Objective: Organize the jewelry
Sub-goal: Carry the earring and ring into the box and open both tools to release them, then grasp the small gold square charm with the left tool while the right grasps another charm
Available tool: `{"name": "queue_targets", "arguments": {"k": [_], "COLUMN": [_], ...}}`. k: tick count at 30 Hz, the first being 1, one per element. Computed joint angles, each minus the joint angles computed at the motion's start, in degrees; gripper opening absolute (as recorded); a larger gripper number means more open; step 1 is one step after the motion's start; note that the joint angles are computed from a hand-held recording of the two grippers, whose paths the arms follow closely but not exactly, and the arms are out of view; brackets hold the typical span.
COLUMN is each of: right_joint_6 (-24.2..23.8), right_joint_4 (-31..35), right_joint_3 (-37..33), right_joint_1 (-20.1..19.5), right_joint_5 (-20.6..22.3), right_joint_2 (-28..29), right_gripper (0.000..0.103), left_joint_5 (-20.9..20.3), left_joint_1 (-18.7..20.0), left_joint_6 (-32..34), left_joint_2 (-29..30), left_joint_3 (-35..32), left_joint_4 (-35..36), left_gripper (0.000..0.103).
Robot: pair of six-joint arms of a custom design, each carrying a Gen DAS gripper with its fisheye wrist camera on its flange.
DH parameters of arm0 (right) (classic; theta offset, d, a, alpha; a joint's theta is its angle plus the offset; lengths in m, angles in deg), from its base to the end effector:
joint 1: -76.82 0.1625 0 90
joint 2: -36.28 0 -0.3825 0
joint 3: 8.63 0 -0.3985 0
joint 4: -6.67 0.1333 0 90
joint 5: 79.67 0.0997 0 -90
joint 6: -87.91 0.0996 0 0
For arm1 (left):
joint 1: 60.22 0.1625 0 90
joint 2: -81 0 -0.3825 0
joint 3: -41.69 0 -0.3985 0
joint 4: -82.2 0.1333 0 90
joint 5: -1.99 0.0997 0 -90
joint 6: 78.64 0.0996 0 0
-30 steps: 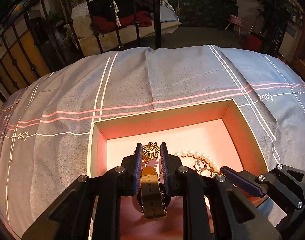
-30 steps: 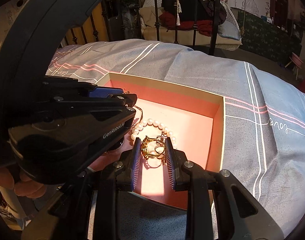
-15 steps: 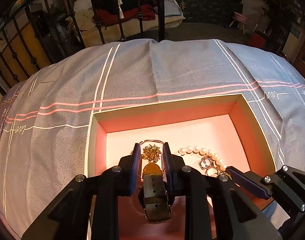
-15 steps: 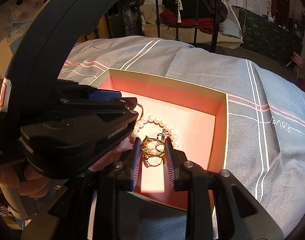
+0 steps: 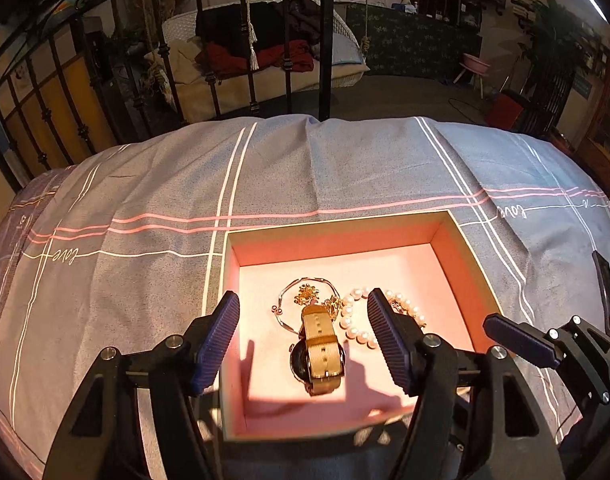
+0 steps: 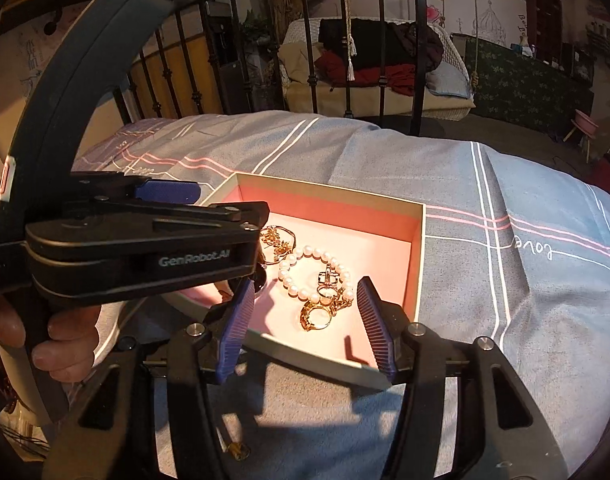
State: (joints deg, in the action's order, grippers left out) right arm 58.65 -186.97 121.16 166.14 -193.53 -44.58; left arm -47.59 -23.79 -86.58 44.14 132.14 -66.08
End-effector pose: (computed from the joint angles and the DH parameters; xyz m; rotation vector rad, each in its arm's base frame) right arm 0.0876 -0.4556 0.2685 0.3261 -2.3051 1.0303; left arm -0.4040 -0.5441 0.0038 0.9413 2.3356 -0.5626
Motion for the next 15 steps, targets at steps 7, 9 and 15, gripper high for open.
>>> {"name": "queue_targets", "arguments": {"k": [7, 9, 15], "right_joint_6": [1.43, 1.66, 1.31], "right_joint_4": [-4.68, -5.87, -8.99], "right_joint_3": [12.46, 15.52, 18.42], "right_joint_1": [-1.39, -2.15, -3.21], "right_joint_5": [3.01, 3.3, 1.62], "right_joint_2": [-6.89, -7.51, -5.57], "right_gripper": [0.068, 0.067, 0.068], "left_joint_5": [-1.36, -0.31, 0.73], "left_joint_1": [-3.39, -4.21, -3.85], "left_joint_6": [-2.69, -4.08, -4.67], "left_joint_2": [-12.42, -14.16, -13.01], "left_joint_3": [19.54, 23.77, 26.8], "left_joint_4": [-8.97, -9.75, -8.05], "left_gripper": [0.072, 0.072, 0.058]}}
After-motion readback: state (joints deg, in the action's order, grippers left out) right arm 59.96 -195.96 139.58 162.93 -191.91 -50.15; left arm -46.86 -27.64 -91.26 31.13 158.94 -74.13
